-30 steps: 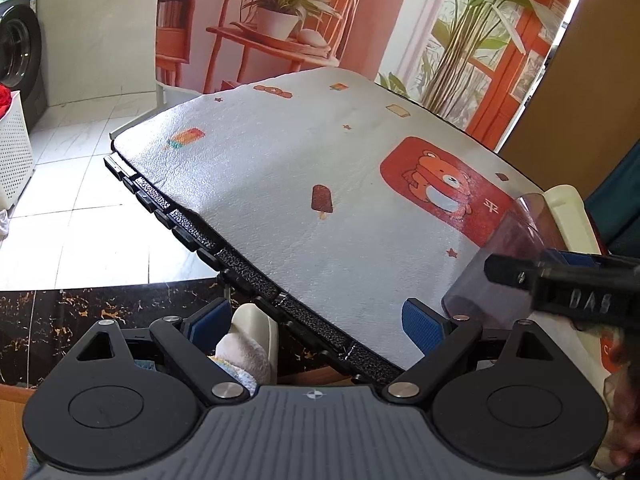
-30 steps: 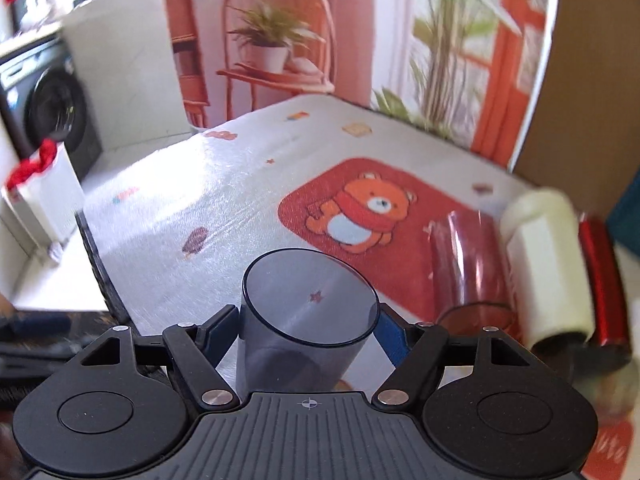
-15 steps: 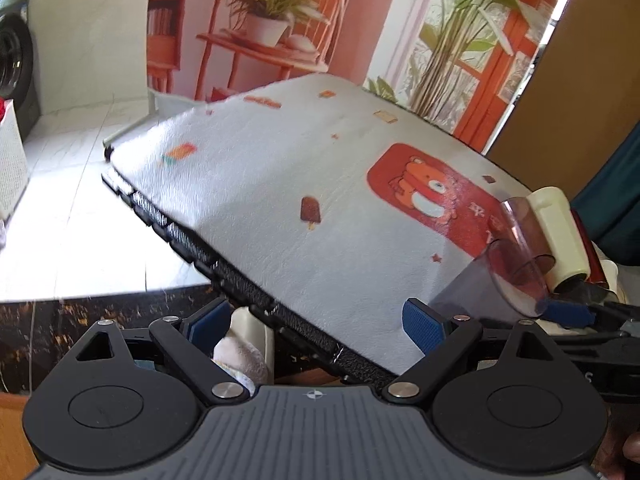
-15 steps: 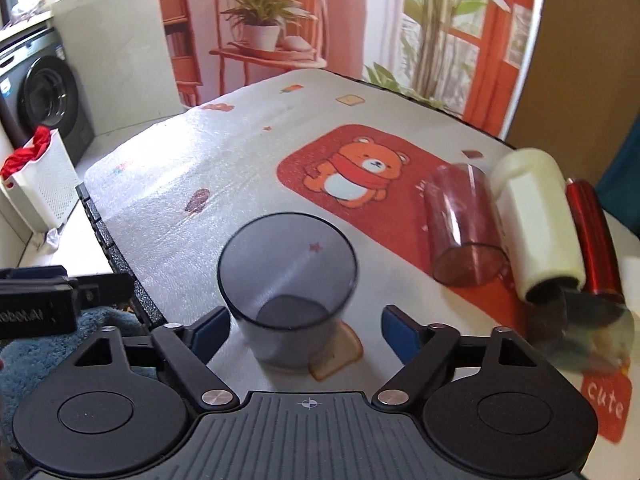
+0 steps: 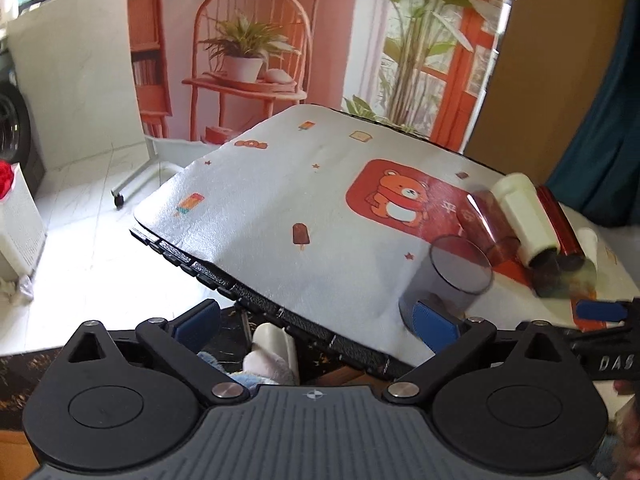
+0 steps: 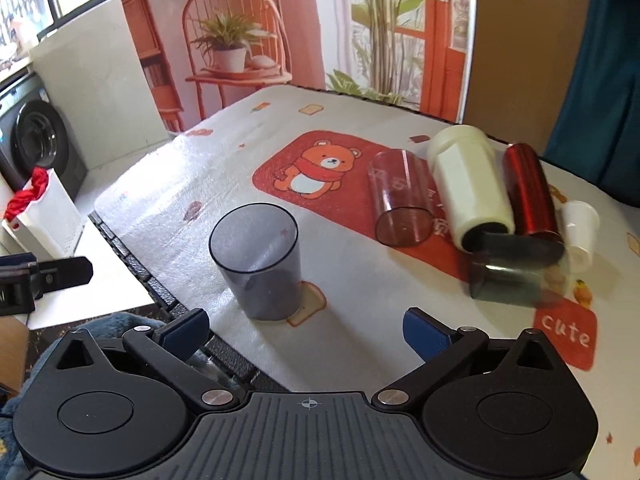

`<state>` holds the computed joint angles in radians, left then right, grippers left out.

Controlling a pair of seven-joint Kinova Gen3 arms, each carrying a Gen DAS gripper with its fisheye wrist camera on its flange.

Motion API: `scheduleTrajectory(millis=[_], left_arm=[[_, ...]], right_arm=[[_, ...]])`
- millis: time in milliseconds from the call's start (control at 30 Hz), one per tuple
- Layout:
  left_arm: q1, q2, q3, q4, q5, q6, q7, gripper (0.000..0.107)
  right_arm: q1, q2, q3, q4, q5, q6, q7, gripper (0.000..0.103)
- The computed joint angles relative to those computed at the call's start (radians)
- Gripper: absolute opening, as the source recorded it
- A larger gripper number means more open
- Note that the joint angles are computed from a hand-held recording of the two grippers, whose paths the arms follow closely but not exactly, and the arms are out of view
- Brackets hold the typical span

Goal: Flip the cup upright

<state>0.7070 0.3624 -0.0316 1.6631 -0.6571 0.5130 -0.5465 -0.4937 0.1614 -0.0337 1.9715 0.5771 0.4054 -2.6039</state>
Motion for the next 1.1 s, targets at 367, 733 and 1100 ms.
scheduleTrajectory(millis=[367, 733, 1100], left_arm=[[0.124, -0.063, 0.045, 0.043, -0.219, 0.137, 0.185, 0.103], [0.123, -0.101, 0.128, 0.106, -0.329, 0.222, 0.386, 0.103], [0.102, -0.092, 0.162, 0.111, -0.382, 0.259, 0.447, 0.103]], right_arm=[[-0.005, -0.147, -0.109, 0.127, 0.207, 0.086, -0.315, 0.103], [-0.011, -0.2, -0.235, 0.175, 0.365, 0.2, -0.544, 0.103], [-0.023, -0.192, -0.243, 0.171, 0.374, 0.232, -0.57, 0.103]])
